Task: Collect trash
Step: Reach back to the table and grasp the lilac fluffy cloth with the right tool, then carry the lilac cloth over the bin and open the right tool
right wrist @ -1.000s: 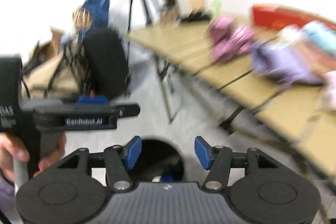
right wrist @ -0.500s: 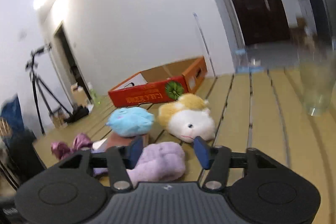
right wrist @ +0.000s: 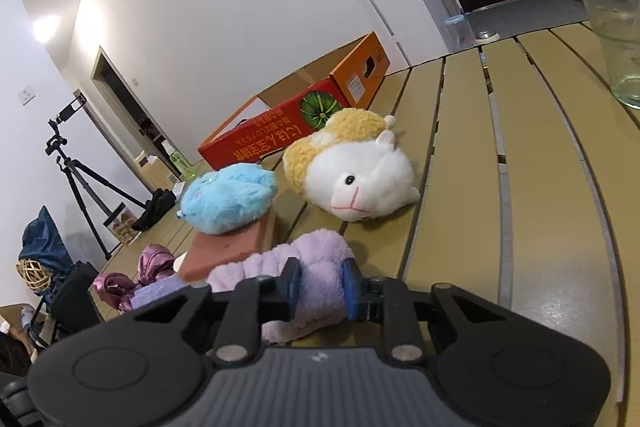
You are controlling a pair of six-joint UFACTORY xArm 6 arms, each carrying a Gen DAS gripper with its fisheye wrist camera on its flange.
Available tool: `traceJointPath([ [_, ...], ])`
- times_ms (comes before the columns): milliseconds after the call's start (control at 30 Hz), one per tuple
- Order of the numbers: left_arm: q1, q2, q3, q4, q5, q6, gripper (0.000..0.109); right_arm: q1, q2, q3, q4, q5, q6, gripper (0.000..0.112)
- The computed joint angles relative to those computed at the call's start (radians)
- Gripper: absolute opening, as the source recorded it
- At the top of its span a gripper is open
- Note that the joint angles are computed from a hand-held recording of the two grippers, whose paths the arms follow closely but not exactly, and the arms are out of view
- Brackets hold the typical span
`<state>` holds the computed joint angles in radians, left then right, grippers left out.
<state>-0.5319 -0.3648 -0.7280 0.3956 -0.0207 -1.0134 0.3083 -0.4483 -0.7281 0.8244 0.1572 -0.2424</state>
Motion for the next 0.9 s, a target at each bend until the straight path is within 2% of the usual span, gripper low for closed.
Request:
traceJointPath([
  [133,-0.035,-0.029,0.027,-0.185,-0.013,0.171,0.015,-0.005,-0.050,0.032,-0.079,0.004,0.061,0.019],
  [233,-0.035,-0.082,0.049,-0.159,0.019,0.159,0.015,0.006,-0.092,0.049,-0.076,0.019,0.032,0.019],
  [333,-0.020,-0.215,0.118,-0.087,0.061,0.133,0.015,0.058,-0.140,0.064,0.044,0.030,-0.095,0.019],
  [433,0.000,-0.418,0.215,-0.097,0.155,0.203,0.015,0.154,-0.168,0.072,0.083,0.026,-0.138,0.019],
  [567,0.056,-0.736,0.332,-0.200,0.375,0.369,0.015,0.311,-0.107,0.032,0.014,0.015,-0.133,0.019],
  [633,0.115,-0.888,0.377,-0.265,0.512,0.451,0.015,0.377,-0.042,-0.003,0.018,0.038,-0.140,0.019],
  [700,0.203,-1.000,0.409,-0.359,0.655,0.521,0.015,0.442,0.037,-0.039,-0.055,0.051,-0.092,0.019],
  [767,0.314,-1.059,0.426,-0.449,0.776,0.607,0.015,0.489,0.119,-0.081,-0.132,0.069,-0.029,0.019],
  [900,0.602,-1.097,0.465,-0.687,0.977,0.845,0.015,0.520,0.301,-0.199,-0.114,0.180,0.025,0.019],
])
